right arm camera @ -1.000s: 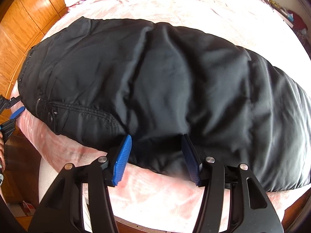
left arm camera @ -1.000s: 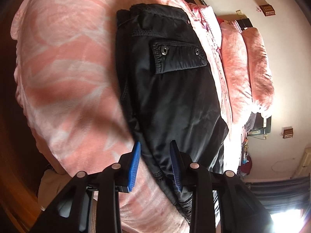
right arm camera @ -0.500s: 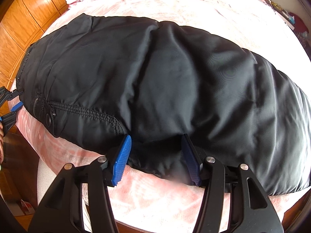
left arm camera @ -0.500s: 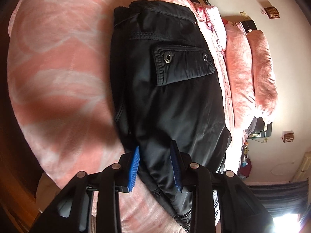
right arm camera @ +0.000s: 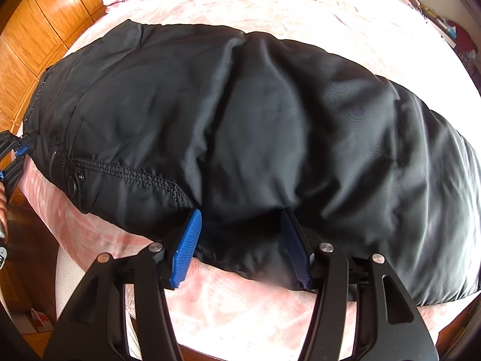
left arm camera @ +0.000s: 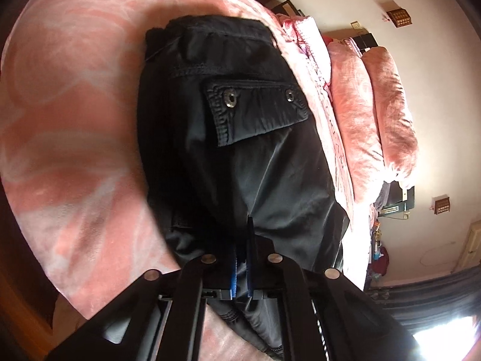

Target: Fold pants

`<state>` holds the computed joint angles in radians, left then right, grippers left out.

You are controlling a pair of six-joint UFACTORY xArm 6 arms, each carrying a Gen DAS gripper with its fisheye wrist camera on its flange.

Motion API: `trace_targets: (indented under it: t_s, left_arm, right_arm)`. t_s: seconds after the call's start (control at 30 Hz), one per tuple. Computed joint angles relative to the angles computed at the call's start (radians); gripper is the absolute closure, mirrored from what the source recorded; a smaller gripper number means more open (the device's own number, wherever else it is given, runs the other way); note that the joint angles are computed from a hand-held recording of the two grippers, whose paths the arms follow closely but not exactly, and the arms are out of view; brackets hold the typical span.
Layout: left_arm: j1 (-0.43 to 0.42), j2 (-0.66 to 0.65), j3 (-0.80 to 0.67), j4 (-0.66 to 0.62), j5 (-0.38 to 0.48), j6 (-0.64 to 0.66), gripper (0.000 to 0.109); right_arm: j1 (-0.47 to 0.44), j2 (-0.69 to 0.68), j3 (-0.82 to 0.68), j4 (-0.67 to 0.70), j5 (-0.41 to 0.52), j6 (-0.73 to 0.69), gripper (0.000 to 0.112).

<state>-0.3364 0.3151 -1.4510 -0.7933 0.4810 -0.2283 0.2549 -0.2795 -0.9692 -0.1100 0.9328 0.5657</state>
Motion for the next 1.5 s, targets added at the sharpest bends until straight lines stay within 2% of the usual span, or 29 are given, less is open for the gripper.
trace_targets:
  t_s: [0.17, 0.27, 0.33, 0.43, 0.53, 0.63, 0.77, 0.8, 0.87, 0.9, 0.93, 0.97, 1.1, 1.2, 1.27, 1.33, 1.43, 1.5]
  left_arm:
    - [-0.024, -0.095, 0.065, -0.013, -0.067, 0.038, 0.105]
    - [-0.034, -0.13, 0.105, 0.108, -0.09, -0.025, 0.105]
    - [-0.027, -0.095, 0.095, 0.194, -0.077, -0.072, 0.105]
    - [-0.016, -0.021, 0.057, 0.191, -0.04, -0.066, 0.105]
    - [-0.027, -0.029, 0.049, 0.352, -0.04, -0.135, 0.104]
    - [-0.022, -0.064, 0.066, 0.408, -0.023, -0.184, 0.095]
    - [-0.046, -0.162, 0.135, 0.634, -0.026, -0.343, 0.096]
    - [-0.061, -0.189, 0.155, 0.648, -0.042, -0.332, 0.096]
    - [-0.111, -0.206, 0.143, 0.651, -0.042, -0.274, 0.095]
    - [-0.142, -0.203, 0.124, 0.623, -0.032, -0.217, 0.088]
    - [-0.178, -0.192, 0.1, 0.563, -0.026, -0.133, 0.074]
    - [-0.211, -0.173, 0.072, 0.511, -0.016, -0.064, 0.068]
    - [-0.301, -0.055, -0.075, 0.414, 0.102, 0.091, 0.066]
    - [-0.317, 0.063, -0.201, 0.471, 0.245, 0.025, 0.068]
    - [-0.321, 0.089, -0.216, 0.524, 0.258, 0.0, 0.071]
    - [-0.323, 0.08, -0.217, 0.553, 0.27, -0.02, 0.074]
    - [-0.338, 0.041, -0.2, 0.593, 0.261, -0.066, 0.074]
    - [-0.362, 0.038, -0.209, 0.611, 0.24, -0.042, 0.074]
  right_arm:
    - [-0.002, 0.001, 0.002, 0.001, 0.0, -0.004, 0.056]
    - [0.004, 0.008, -0.006, -0.011, 0.007, 0.001, 0.056]
    - [0.009, 0.01, -0.005, -0.019, 0.003, 0.009, 0.056]
    - [0.01, 0.01, -0.005, -0.008, 0.001, 0.002, 0.056]
    - [-0.002, -0.013, 0.012, 0.023, -0.008, -0.025, 0.056]
    - [-0.027, -0.054, 0.047, 0.08, -0.034, -0.055, 0.056]
    - [-0.075, -0.148, 0.104, 0.095, -0.068, -0.058, 0.056]
    - [-0.089, -0.168, 0.111, 0.089, -0.069, -0.052, 0.056]
    - [-0.12, -0.199, 0.12, 0.079, -0.064, -0.044, 0.056]
    - [-0.135, -0.211, 0.125, 0.081, -0.06, -0.047, 0.056]
    - [-0.149, -0.219, 0.13, 0.079, -0.051, -0.047, 0.056]
    - [-0.16, -0.226, 0.136, 0.078, -0.042, -0.045, 0.056]
    - [-0.19, -0.227, 0.172, 0.103, -0.011, -0.047, 0.056]
    - [-0.18, -0.229, 0.195, 0.071, -0.016, -0.057, 0.056]
    - [-0.182, -0.243, 0.192, 0.063, -0.005, -0.089, 0.056]
    - [-0.212, -0.304, 0.226, 0.122, -0.025, -0.126, 0.056]
    - [-0.323, -0.446, 0.283, 0.212, -0.008, -0.171, 0.054]
    - [-0.445, -0.561, 0.323, 0.272, 0.039, -0.212, 0.054]
